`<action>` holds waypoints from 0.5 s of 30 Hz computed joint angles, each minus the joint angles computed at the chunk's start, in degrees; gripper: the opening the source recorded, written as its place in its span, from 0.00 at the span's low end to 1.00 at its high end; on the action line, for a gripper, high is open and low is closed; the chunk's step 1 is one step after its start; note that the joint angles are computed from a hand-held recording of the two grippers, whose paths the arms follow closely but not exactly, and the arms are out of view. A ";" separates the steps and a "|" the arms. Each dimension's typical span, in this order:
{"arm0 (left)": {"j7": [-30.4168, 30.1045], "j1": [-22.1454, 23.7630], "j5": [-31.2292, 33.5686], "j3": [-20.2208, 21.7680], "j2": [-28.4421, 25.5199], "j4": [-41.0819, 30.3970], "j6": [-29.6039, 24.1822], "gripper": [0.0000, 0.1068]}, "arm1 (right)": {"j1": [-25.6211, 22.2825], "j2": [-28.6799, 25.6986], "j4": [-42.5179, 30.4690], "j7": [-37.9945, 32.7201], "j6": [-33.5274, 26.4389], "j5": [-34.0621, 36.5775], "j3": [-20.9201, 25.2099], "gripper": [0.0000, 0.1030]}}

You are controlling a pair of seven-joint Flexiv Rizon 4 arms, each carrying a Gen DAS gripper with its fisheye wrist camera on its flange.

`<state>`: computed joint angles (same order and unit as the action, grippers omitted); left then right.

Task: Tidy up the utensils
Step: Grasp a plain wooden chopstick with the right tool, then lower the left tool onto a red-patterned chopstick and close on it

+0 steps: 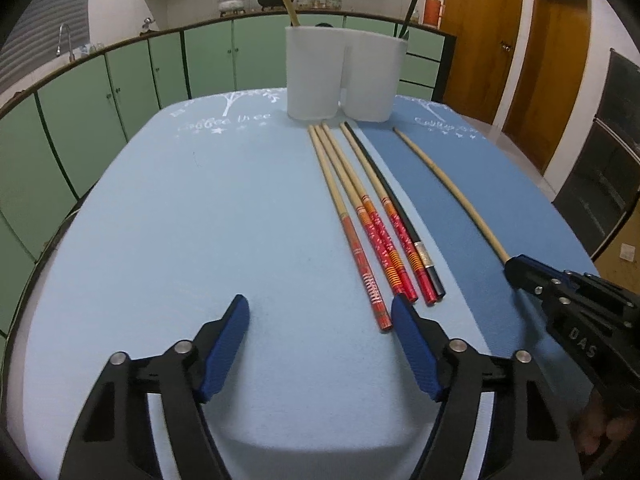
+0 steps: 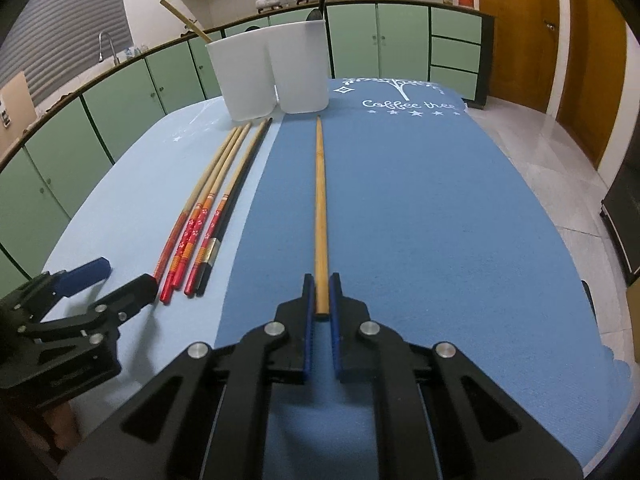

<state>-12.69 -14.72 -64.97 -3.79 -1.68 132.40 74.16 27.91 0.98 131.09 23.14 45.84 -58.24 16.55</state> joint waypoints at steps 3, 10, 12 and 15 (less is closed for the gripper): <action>-0.16 -0.27 -0.05 -0.29 -0.43 -0.07 1.72 0.56 | -0.18 -0.20 0.00 0.38 0.87 -0.76 -0.22 0.06; -1.46 0.60 -0.78 -0.34 -1.75 -1.19 3.62 0.22 | -0.52 -0.80 -0.63 -0.82 1.85 -1.20 -0.69 0.06; -1.73 0.77 -0.53 -0.44 -1.64 -1.10 3.58 0.22 | -0.58 -0.90 -0.65 -1.17 2.08 -0.89 -0.76 0.06; -2.29 0.91 -0.55 -0.45 -1.48 -1.07 3.14 0.22 | -0.78 -0.68 -0.34 -1.67 2.76 -0.90 -0.84 0.08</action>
<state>-14.98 -13.82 -65.52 -4.24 -3.15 131.33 77.31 27.13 0.31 130.75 21.47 48.59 -59.14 15.71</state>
